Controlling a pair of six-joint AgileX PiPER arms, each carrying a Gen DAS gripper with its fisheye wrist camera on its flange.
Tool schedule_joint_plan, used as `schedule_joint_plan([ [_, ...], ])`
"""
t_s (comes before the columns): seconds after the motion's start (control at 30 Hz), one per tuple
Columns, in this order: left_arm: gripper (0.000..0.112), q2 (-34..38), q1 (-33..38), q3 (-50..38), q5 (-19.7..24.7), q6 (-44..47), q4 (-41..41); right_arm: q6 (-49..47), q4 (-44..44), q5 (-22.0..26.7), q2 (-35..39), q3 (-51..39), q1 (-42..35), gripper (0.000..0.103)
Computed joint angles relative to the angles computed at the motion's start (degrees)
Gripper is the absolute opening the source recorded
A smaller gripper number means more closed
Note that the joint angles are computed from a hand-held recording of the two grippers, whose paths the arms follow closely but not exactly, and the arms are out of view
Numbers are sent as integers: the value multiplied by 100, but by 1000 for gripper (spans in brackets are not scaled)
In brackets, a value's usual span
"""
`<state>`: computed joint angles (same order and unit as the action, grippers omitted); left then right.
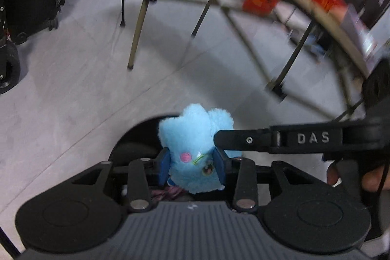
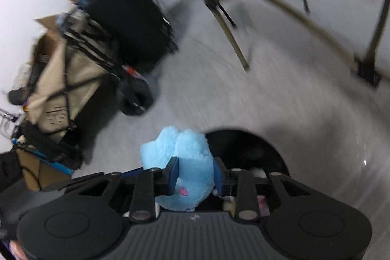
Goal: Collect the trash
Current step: 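Carry the blue plush toy over the black bin and open both grippers, then grasp the purple drawstring pouch with the left gripper while the right gripper also grips it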
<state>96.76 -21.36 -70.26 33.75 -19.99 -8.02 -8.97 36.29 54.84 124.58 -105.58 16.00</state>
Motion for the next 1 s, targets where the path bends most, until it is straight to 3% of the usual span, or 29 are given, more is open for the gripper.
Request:
schedule_joint_plan([
  [0.1,50,629,-106,-211,245,-75,206,361,-592,159,425,-229,171,33],
  [0.2,56,957,-225,-246,413,-366,547,479,-932,385,751,-320,262,44],
  [0.23,62,988,-242,-212,440,-300,551,476,-926,474,830,-293,250,46],
  [0.27,67,1014,-264,-197,478,-285,613,502,-995,503,858,-232,268,41],
  [0.3,68,1057,-322,-206,519,-397,797,403,-1036,372,775,-88,310,39],
  [0.37,71,1080,-358,-186,515,-349,887,407,-1196,449,717,-97,415,47],
  [0.7,76,826,-401,-302,732,-397,1295,224,-1431,240,313,107,463,48],
  [0.87,77,271,-364,-319,630,-516,1943,-197,-1360,-465,-560,663,389,48],
  [1.0,79,-202,-609,-549,367,-1895,3454,-1170,-574,-1328,-1731,1399,109,48],
])
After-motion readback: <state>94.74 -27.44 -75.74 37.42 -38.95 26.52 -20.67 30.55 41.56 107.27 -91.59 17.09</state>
